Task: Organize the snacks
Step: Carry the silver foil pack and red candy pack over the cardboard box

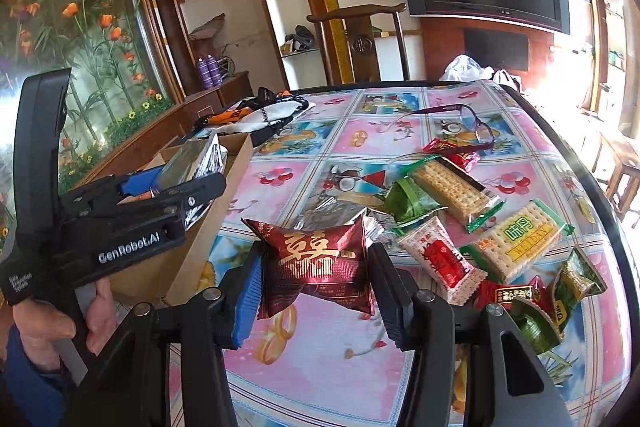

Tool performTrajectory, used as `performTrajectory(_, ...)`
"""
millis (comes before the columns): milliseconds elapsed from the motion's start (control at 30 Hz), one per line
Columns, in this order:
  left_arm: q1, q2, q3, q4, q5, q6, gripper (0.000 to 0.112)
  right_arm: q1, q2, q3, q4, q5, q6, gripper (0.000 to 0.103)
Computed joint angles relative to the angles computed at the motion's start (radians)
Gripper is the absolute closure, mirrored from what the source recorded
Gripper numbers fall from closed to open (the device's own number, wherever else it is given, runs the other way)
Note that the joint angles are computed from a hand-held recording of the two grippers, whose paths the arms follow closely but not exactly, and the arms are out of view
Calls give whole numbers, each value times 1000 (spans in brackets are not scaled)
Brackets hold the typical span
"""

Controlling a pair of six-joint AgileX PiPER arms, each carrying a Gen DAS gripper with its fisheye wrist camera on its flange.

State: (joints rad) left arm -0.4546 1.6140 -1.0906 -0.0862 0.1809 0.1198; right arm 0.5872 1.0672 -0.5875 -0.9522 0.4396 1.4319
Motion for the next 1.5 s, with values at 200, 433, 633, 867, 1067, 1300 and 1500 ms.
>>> performTrajectory(200, 48, 2, -19, -148, 19, 128, 47, 0, 26, -14, -2, -22, 3, 48)
performTrajectory(433, 122, 33, -70, -254, 65, 198, 47, 8, 100, -76, 41, -50, -33, 48)
performTrajectory(633, 164, 52, -99, -227, 93, 148, 47, 47, 191, -165, 25, -58, -38, 48)
performTrajectory(867, 214, 77, -139, -213, 134, 113, 47, 93, 281, -262, 8, -51, -40, 48)
performTrajectory(1067, 235, 102, -170, -150, 165, 41, 47, 73, 336, -309, 102, -90, -130, 48)
performTrajectory(1300, 262, 133, -210, -81, 210, -38, 47, 103, 409, -377, 127, -70, -173, 48)
performTrajectory(1500, 278, 157, -241, -37, 257, -79, 47, 92, 464, -441, 169, -63, -216, 48)
